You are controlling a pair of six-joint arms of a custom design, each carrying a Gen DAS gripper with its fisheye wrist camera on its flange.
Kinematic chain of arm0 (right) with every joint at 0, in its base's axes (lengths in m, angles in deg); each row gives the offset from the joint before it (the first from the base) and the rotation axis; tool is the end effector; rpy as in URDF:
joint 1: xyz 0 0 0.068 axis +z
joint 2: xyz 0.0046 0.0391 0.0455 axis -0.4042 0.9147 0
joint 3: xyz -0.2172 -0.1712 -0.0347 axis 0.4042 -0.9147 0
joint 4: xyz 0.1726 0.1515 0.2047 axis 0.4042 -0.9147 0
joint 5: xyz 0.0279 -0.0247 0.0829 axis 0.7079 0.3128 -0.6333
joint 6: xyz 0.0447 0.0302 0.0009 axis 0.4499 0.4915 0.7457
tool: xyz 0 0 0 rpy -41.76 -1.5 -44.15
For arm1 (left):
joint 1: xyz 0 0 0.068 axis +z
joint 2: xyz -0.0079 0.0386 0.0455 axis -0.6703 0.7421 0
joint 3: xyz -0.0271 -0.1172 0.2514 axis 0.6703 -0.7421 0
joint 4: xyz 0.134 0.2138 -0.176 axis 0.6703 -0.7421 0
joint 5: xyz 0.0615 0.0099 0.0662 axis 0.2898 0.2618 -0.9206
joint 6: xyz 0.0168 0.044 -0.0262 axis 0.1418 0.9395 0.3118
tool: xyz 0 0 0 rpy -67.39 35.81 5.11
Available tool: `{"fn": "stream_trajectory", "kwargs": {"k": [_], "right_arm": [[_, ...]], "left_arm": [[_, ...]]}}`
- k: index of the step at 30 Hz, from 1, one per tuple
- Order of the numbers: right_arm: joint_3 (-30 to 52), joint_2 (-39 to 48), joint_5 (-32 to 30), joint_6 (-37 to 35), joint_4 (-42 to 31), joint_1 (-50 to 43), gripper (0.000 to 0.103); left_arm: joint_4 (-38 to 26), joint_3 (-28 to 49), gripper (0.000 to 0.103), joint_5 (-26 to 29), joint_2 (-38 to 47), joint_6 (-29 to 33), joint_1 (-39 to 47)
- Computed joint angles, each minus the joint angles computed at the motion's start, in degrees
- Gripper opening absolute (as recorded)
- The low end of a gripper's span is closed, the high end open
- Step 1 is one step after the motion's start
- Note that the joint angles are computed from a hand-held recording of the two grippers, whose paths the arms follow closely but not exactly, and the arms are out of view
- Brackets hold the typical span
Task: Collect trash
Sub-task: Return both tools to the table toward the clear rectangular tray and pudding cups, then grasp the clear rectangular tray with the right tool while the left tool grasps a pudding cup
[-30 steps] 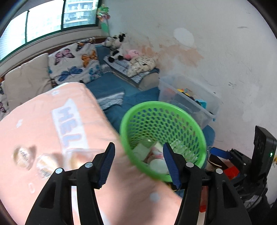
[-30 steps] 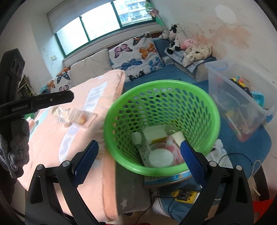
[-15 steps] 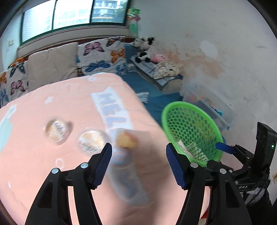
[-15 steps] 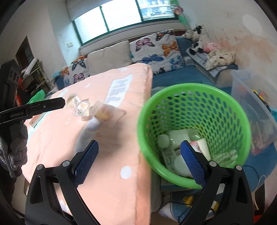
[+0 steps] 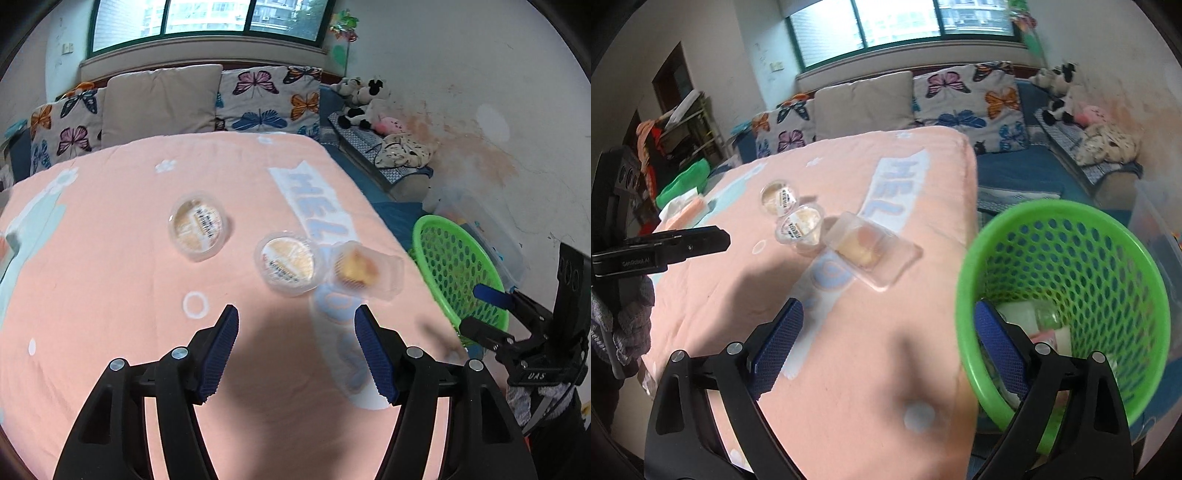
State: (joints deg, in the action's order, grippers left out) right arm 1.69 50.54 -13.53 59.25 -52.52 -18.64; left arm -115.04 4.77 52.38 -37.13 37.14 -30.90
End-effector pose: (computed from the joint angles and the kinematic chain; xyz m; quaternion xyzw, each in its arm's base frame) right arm 0.1856 0.0343 0.1866 -0.2421 0.8829 0.2079 0.3446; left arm 0.1560 0.0213 0.2024 -0.0498 0.9315 -0.0937 0.3479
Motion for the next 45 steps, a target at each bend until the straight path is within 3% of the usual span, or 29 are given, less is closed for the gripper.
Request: {"fn": "stream_trajectory", "kwargs": {"k": [13,26,33,39,41,45], "right_arm": [[5.4,15.4,5.4,-4.0,8.7,9.9,0.079],[11.8,31.0,9.2,-11.1,14.2,14.4,0.077],[13.7,35.3,10.7,-13.6,15.9,15.2,0.077],[14.2,35.9,9.7,-14.0,15.4,14.8,0.064],[14.1,35.2,8.4,-13.8,14.7,14.2,0.054],[13.7,33.5,7.2,-13.4,13.5,13.7,0.052]], "left_arm": [[1.8,-0.9,0.063,1.7,3.8,4.2,4.8],[8.8,0.7,0.063,0.1,14.5,6.7,3.7],[13.1,1.2,0.069,-1.9,20.0,7.0,1.0],[14.8,2.0,0.069,-2.9,22.2,7.5,-1.2],[15.2,2.2,0.069,-3.1,22.6,7.7,-1.9],[16.5,2.5,0.07,-3.6,24.2,8.0,-3.2]]}}
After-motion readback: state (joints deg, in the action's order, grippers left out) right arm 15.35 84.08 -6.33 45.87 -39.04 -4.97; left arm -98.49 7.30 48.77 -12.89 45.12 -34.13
